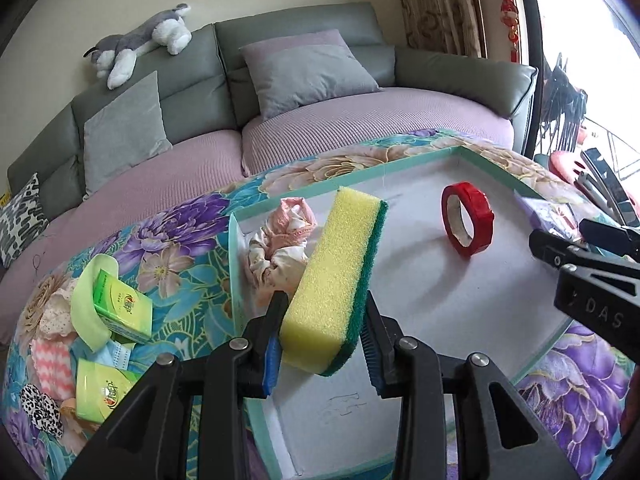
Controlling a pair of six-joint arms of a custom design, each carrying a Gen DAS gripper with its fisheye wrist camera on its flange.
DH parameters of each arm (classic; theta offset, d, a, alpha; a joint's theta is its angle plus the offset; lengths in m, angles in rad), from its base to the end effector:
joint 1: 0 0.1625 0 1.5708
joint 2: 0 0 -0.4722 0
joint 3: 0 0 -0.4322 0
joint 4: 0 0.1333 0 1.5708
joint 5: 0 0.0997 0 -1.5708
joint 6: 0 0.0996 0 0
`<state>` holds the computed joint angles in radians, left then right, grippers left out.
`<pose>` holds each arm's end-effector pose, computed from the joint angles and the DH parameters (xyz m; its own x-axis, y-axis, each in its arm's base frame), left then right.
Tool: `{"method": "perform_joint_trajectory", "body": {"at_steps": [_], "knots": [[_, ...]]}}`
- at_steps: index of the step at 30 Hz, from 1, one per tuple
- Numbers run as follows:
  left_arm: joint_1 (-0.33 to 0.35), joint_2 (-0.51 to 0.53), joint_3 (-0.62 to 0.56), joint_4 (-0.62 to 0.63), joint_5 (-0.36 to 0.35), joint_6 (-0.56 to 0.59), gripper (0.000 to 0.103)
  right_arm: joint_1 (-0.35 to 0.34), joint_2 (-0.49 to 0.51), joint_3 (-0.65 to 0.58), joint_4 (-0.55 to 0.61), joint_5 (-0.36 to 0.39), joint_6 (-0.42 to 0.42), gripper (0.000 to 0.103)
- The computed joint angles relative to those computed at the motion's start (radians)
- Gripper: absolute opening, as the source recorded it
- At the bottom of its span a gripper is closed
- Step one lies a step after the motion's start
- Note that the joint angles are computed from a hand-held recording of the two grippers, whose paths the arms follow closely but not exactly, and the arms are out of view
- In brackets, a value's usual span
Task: Organize soft objects
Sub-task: 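Carry the sponge with the left tool while the right tool carries the wipes, both releasing into the tray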
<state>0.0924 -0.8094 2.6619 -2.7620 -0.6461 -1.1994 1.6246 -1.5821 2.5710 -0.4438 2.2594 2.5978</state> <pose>-0.2268 -0.2348 -0.0194 -0.5752 0.1661 -0.8010 0.6884 0.6272 -0.3643 0.0832 -0.2421 0.1485 -0.6704 0.1609 0.7244 -0.4379 0.7023 -0.5613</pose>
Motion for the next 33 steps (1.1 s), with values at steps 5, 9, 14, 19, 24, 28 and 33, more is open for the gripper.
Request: {"method": "perform_joint_trajectory", "body": {"at_steps": [5,9,14,19,24,28,33], "knots": [[0.004,-0.004,0.001,-0.007,0.0,0.004,0.038,0.006,0.017,0.001,-0.023,0.017,-0.021,0.066],[0.007,-0.012,0.009,-0.038,-0.009,0.019,0.053,0.009,0.016,0.002,-0.024,0.022,-0.018,0.067],[-0.007,-0.018,0.023,-0.097,-0.006,0.035,0.078,0.021,0.02,0.001,-0.032,0.039,-0.019,0.081],[-0.026,-0.042,0.031,-0.075,0.007,0.009,0.08,0.027,0.008,0.006,-0.037,0.04,-0.017,0.09],[-0.037,-0.117,0.046,0.04,0.033,-0.099,0.095,0.011,-0.03,0.014,-0.015,-0.005,0.011,0.103],[-0.028,-0.236,0.056,0.261,0.053,-0.28,0.096,0.009,-0.046,0.019,0.001,-0.044,0.018,0.103],[-0.009,-0.359,0.071,0.486,0.046,-0.478,0.097,0.041,-0.04,0.007,0.066,-0.071,0.06,0.103]]}}
